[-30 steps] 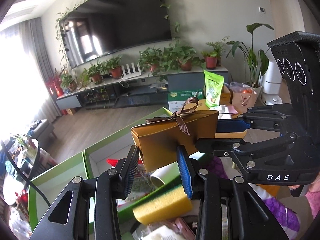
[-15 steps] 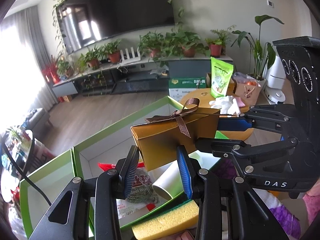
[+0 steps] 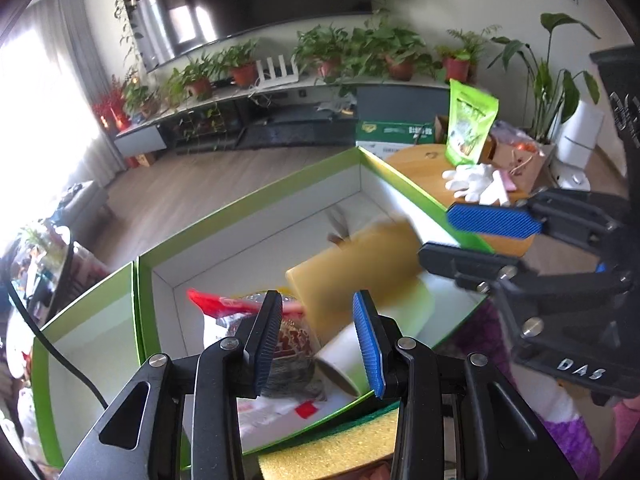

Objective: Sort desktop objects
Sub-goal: 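Lower the gift box into the green box and open the left gripper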

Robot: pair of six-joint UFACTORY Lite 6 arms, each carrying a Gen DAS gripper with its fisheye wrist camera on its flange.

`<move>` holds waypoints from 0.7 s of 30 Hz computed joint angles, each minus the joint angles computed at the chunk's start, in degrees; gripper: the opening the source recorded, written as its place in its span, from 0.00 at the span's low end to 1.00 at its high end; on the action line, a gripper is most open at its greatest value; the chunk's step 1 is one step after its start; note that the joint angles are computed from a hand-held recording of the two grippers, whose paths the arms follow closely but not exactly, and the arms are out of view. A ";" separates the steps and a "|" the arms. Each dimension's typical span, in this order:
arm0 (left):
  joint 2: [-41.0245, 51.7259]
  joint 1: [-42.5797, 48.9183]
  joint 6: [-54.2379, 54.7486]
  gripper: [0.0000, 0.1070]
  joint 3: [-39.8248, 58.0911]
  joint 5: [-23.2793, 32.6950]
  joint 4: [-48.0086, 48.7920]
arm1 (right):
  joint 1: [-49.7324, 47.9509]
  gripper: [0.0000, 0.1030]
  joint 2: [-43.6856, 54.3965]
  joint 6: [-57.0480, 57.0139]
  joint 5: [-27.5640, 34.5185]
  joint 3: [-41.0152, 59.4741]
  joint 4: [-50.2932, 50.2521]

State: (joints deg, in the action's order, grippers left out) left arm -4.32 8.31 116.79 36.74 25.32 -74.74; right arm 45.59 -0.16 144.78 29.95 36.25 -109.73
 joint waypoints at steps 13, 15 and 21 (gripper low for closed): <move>-3.20 7.27 -1.71 0.36 1.06 6.25 3.27 | 2.93 0.37 -2.62 -2.79 0.87 -0.85 4.24; -4.41 8.84 -2.27 0.36 1.06 7.74 4.38 | 4.40 0.37 -3.06 -5.21 1.60 -0.18 6.89; -7.81 14.09 -5.81 0.36 2.28 13.69 8.60 | 9.84 0.37 -4.72 -14.38 4.97 2.65 16.28</move>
